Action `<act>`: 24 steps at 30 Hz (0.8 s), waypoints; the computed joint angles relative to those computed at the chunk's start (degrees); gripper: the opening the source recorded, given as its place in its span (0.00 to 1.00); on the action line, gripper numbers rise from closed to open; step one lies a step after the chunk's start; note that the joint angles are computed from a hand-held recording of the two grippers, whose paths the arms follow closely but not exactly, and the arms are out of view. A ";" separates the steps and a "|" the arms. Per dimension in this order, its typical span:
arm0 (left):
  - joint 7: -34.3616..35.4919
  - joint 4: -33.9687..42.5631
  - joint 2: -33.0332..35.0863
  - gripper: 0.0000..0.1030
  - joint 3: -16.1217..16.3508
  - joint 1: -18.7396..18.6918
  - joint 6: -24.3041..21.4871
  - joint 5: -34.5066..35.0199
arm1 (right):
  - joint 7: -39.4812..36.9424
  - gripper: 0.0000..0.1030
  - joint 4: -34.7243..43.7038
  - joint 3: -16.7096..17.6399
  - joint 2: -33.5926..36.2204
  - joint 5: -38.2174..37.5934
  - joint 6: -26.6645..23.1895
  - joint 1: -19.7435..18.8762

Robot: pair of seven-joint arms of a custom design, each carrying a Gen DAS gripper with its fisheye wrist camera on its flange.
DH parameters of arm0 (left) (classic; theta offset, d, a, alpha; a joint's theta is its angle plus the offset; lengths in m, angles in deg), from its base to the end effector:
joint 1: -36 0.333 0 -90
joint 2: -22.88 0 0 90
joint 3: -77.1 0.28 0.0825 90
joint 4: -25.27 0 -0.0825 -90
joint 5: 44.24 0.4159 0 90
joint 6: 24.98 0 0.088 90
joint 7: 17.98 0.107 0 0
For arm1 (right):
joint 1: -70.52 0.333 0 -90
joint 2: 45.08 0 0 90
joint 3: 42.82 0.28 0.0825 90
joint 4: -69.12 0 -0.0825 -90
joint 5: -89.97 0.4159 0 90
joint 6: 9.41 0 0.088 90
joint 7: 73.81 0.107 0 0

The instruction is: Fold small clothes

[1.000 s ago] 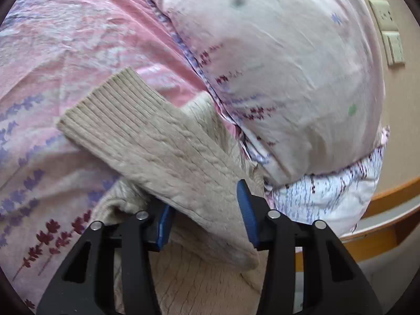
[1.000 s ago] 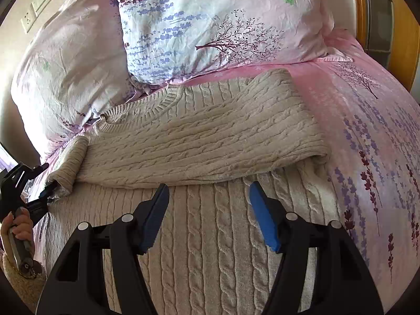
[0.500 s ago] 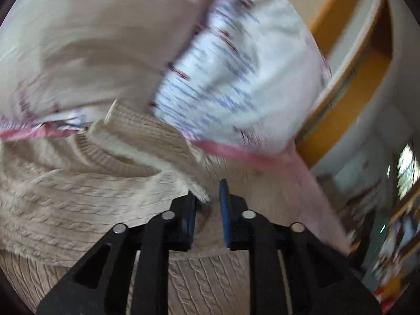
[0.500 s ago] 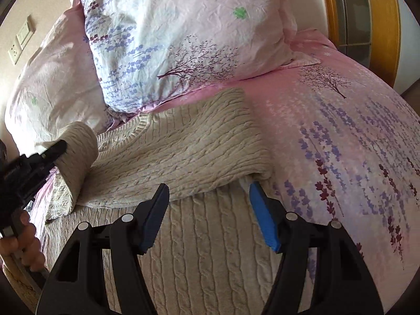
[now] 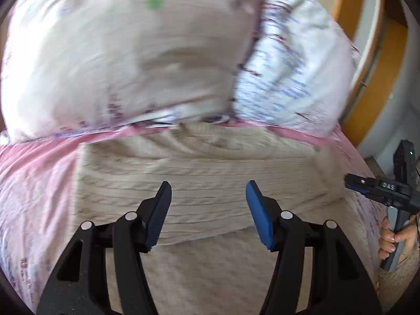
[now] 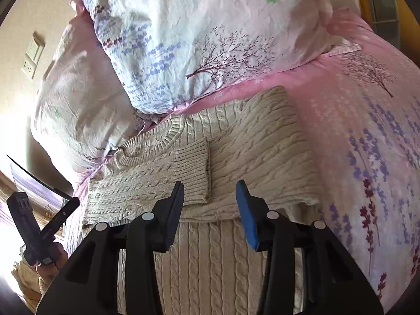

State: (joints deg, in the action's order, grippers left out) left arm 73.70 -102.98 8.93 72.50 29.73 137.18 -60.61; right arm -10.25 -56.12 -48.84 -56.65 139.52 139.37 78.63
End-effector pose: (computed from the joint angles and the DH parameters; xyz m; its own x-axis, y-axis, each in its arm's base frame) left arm 0.5554 -0.0943 0.5201 -0.0857 -0.9723 0.2172 -0.6893 -0.0996 -0.7176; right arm 0.5699 0.0037 0.4882 0.0696 -0.8581 -0.5087 -0.7724 0.2763 -0.5719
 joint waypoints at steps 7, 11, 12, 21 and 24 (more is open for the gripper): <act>-6.78 -4.64 -3.00 0.56 4.20 5.80 -6.57 -0.08 | 6.34 0.33 6.58 2.45 6.83 -7.10 -4.52 -1.02; -2.21 -6.20 -3.68 0.56 6.43 4.63 -8.01 -6.64 | 5.59 0.20 5.75 3.32 6.49 -7.95 -2.81 -0.84; -0.56 -6.05 -3.41 0.55 6.98 3.98 -8.43 -9.04 | 5.19 0.16 5.92 3.36 6.61 -8.01 -3.01 -0.78; 2.18 -6.54 -2.99 0.35 5.27 4.84 -7.08 -12.80 | 7.09 0.09 2.89 4.90 4.93 -13.75 11.83 0.49; 1.62 -6.78 -3.60 0.35 4.69 5.30 -7.49 -11.25 | 15.90 0.10 5.10 5.03 8.19 -23.04 6.65 -0.71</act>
